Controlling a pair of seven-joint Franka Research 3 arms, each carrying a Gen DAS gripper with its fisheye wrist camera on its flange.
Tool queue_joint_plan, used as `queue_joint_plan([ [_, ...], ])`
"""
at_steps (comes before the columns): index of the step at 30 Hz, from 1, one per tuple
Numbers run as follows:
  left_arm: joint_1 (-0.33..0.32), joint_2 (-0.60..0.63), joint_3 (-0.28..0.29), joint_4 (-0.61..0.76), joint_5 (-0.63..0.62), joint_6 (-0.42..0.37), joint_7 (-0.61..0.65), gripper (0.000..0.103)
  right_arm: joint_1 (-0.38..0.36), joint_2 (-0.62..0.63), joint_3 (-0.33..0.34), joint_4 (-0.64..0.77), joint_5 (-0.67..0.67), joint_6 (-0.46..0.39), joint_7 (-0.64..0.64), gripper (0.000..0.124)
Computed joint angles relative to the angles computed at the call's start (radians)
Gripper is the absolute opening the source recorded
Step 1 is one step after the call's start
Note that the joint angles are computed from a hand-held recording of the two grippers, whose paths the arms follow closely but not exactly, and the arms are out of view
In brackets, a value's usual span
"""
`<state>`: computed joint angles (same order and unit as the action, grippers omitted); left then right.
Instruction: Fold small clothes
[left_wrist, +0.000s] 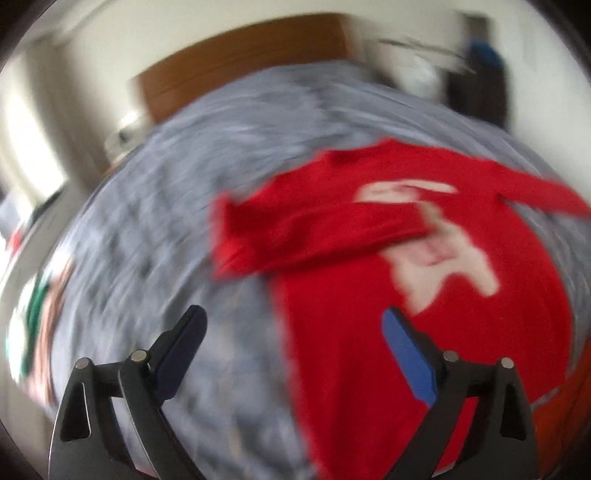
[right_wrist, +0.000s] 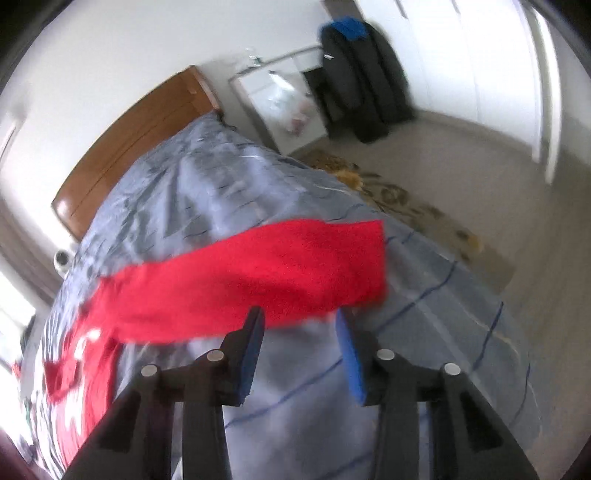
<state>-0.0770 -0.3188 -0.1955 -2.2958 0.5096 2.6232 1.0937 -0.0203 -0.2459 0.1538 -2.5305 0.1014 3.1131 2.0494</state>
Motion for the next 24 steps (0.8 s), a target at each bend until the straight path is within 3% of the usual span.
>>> queue_joint_plan([
  [3, -0.026, 0.204, -0.019, 0.172, 0.036, -0.042, 0.102, 0.094, 0.117, -0.033, -0.037, -0.046, 0.065, 0.038, -0.057, 0.041],
  [6, -0.06, 0.383, -0.023, 0.339, 0.106, -0.14, 0.126, 0.081, 0.174, -0.043, -0.018, -0.084, 0.108, 0.071, -0.077, 0.042],
  [9, -0.092, 0.466, -0.004, 0.416, 0.106, -0.144, 0.155, 0.08, 0.199, -0.05, 0.009, -0.11, 0.134, 0.082, -0.088, 0.042],
  [10, -0.099, 0.482, 0.003, 0.429, 0.107, -0.133, 0.154, 0.075, 0.198, -0.053, 0.02, -0.113, 0.135, 0.084, -0.094, 0.042],
  [11, -0.096, 0.492, 0.003, 0.439, 0.064, -0.119, 0.18, 0.049, 0.171, -0.054, 0.055, -0.112, 0.122, 0.088, -0.095, 0.042],
  [12, -0.087, 0.497, -0.002, 0.446, -0.013, -0.111, 0.222, 0.003, 0.126, -0.055, 0.103, -0.11, 0.105, 0.091, -0.087, 0.042],
  [13, -0.093, 0.501, 0.006, 0.465, -0.027, -0.135, 0.196, 0.005, 0.111, -0.059, 0.119, -0.113, 0.098, 0.091, -0.087, 0.046],
  [17, -0.065, 0.388, 0.052, 0.376, -0.046, -0.034, 0.018, 0.003, 0.098, -0.04, 0.135, -0.095, 0.077, 0.069, -0.087, 0.047],
  [20, 0.014, 0.251, 0.098, 0.279, -0.033, 0.002, -0.148, 0.003, 0.083, -0.045, 0.151, -0.101, 0.062, 0.09, -0.078, 0.047],
  [24, 0.175, 0.105, 0.124, 0.18, 0.102, -0.086, -0.42, 0.003, 0.144, -0.036, 0.09, -0.107, 0.095, 0.108, -0.097, 0.047],
])
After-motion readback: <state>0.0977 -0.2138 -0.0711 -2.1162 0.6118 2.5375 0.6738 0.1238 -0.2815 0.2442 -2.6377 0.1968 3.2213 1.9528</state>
